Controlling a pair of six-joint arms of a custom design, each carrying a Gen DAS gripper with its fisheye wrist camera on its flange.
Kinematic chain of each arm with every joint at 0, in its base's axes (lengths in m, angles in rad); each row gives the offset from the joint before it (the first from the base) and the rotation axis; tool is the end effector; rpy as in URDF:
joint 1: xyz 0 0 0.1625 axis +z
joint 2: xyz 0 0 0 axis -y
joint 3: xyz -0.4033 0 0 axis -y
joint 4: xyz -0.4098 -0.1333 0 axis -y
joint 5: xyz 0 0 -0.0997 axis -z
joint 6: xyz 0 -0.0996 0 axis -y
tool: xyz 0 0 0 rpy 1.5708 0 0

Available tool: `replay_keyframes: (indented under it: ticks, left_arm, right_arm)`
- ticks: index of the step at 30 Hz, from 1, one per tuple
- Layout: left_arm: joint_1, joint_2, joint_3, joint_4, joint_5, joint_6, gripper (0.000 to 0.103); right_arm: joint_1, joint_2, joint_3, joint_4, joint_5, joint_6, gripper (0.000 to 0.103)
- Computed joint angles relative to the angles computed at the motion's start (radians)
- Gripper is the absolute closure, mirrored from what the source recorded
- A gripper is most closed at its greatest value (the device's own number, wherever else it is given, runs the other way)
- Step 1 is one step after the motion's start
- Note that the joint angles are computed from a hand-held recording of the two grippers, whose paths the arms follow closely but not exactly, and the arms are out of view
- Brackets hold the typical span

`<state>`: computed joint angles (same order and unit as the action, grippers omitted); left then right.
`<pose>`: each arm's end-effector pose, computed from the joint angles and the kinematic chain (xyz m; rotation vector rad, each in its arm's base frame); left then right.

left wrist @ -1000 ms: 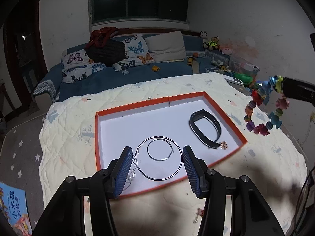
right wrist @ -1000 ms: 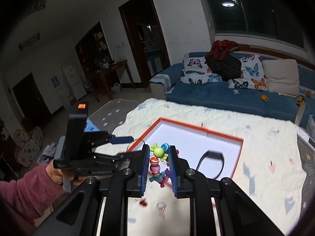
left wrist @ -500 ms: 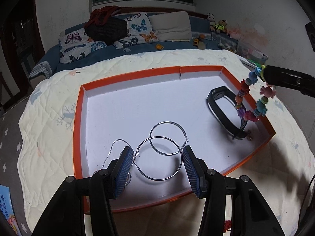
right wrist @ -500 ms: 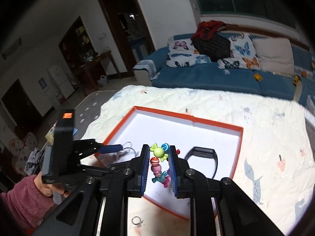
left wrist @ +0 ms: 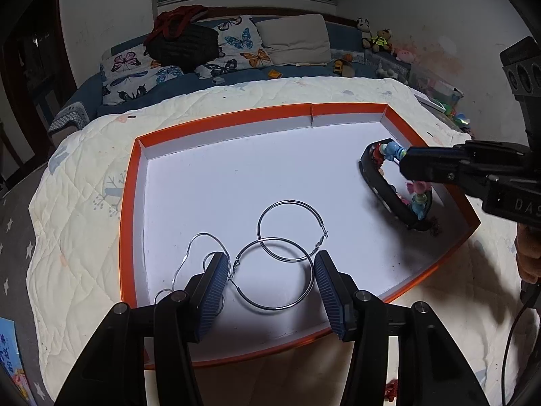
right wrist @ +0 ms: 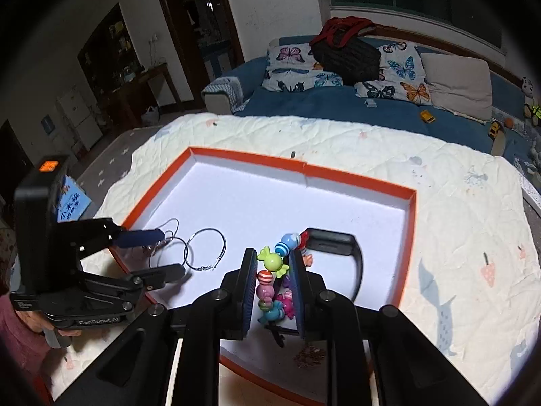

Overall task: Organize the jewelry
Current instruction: 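Lower the hoop into the tray with the left tool while the right tool drops the bracelet, then close the left tool on the red bow earring on the quilt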

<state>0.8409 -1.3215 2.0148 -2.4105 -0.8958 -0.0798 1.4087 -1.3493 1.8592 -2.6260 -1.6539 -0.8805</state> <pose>-0.2041 -0.5214 0.2291 0.7456 2.4163 -0.5198 0.0293 -0.5955 0.3228 0.9320 -2.5725 0.6068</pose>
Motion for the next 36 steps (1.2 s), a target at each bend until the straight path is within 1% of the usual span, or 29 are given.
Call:
replay_keyframes:
  ticks: [7, 11, 13, 20, 26, 29, 36]
  left_arm:
    - [0.002, -0.005, -0.002, 0.002, -0.003, -0.014, 0.044]
    - [-0.005, -0.013, 0.004, 0.0, 0.004, -0.019, 0.043]
    - [-0.011, -0.022, 0.012, -0.001, 0.004, -0.021, 0.043]
    - [-0.054, -0.075, 0.056, -0.005, 0.031, -0.025, 0.043]
    - [-0.106, -0.149, 0.11, 0.024, 0.03, -0.065, 0.043]
    - [-0.133, -0.192, 0.144, 0.046, 0.027, -0.089, 0.043]
    - [-0.195, -0.281, 0.231, 0.12, -0.001, -0.15, 0.043]
  right_arm:
    - [0.001, 0.002, 0.009, -0.021, -0.025, -0.018, 0.08]
    - [0.004, -0.004, 0.027, -0.062, -0.046, -0.038, 0.067]
    - [0.002, -0.016, 0.034, -0.05, -0.04, -0.044, 0.065]
    - [0.0, -0.088, 0.098, -0.064, -0.025, -0.08, 0.064]
    - [-0.006, -0.158, 0.151, -0.046, -0.01, -0.087, 0.064]
    - [-0.009, -0.185, 0.177, -0.041, -0.017, -0.089, 0.064]
    - [-0.045, -0.238, 0.237, -0.007, -0.008, -0.104, 0.064]
